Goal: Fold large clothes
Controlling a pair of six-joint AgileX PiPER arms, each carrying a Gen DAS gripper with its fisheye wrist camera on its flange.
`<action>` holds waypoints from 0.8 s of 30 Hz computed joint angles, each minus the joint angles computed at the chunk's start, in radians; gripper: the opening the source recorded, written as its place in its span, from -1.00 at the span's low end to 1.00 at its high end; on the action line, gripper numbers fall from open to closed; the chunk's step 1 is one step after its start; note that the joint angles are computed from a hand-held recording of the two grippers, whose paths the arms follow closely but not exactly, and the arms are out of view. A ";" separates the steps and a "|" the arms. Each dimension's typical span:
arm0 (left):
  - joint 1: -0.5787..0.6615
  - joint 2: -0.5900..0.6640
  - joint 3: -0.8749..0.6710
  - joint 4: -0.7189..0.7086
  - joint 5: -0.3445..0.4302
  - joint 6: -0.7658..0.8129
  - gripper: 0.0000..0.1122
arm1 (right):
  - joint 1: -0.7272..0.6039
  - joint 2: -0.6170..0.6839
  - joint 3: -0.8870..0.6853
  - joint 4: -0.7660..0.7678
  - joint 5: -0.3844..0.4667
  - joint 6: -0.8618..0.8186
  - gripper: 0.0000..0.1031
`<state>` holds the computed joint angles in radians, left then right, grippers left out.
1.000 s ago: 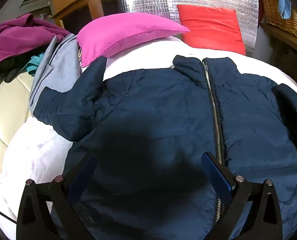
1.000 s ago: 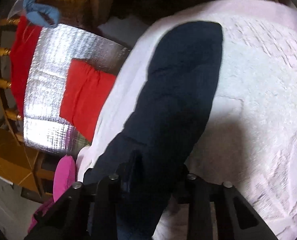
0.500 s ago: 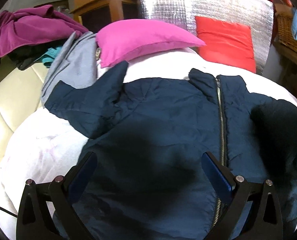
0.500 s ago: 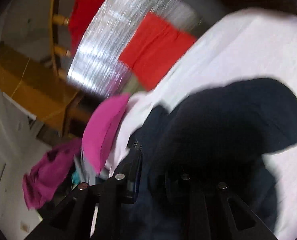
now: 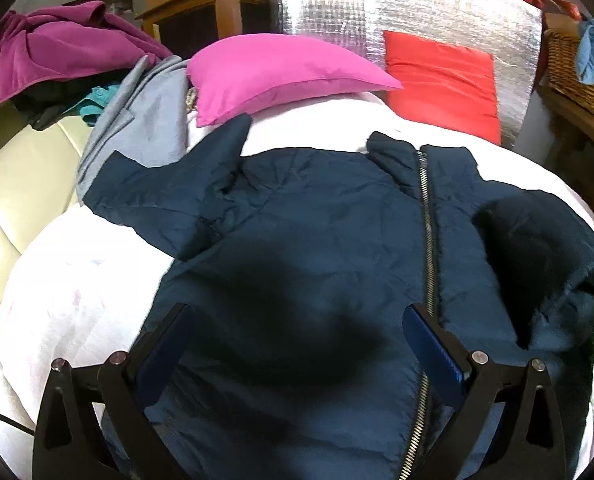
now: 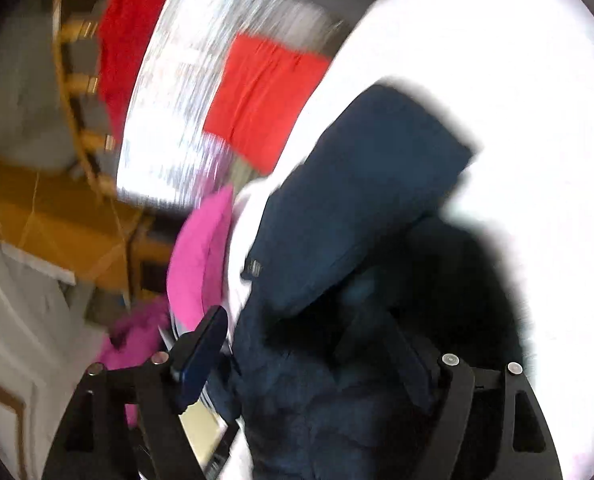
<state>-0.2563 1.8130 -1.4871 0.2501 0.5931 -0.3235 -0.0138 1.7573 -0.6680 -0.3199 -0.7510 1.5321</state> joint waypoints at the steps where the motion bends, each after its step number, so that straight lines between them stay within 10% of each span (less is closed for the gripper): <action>1: -0.006 -0.003 0.007 -0.004 -0.001 0.011 0.84 | -0.032 0.005 0.030 0.013 -0.050 0.015 0.59; 8: -0.053 0.052 -0.021 0.048 0.047 0.030 0.84 | -0.195 0.160 -0.017 -0.082 -0.202 0.144 0.51; 16: -0.055 0.106 -0.077 0.138 0.090 -0.057 0.83 | -0.166 0.094 -0.109 -0.106 -0.011 0.009 -0.47; 24: 0.006 0.026 -0.019 0.153 0.020 -0.161 0.84 | 0.117 -0.006 -0.282 -0.149 0.081 -0.318 -0.42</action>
<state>-0.2508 1.8392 -1.5060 0.4035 0.6126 -0.4840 0.1036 1.7508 -0.9499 -0.4684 -0.6698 1.2136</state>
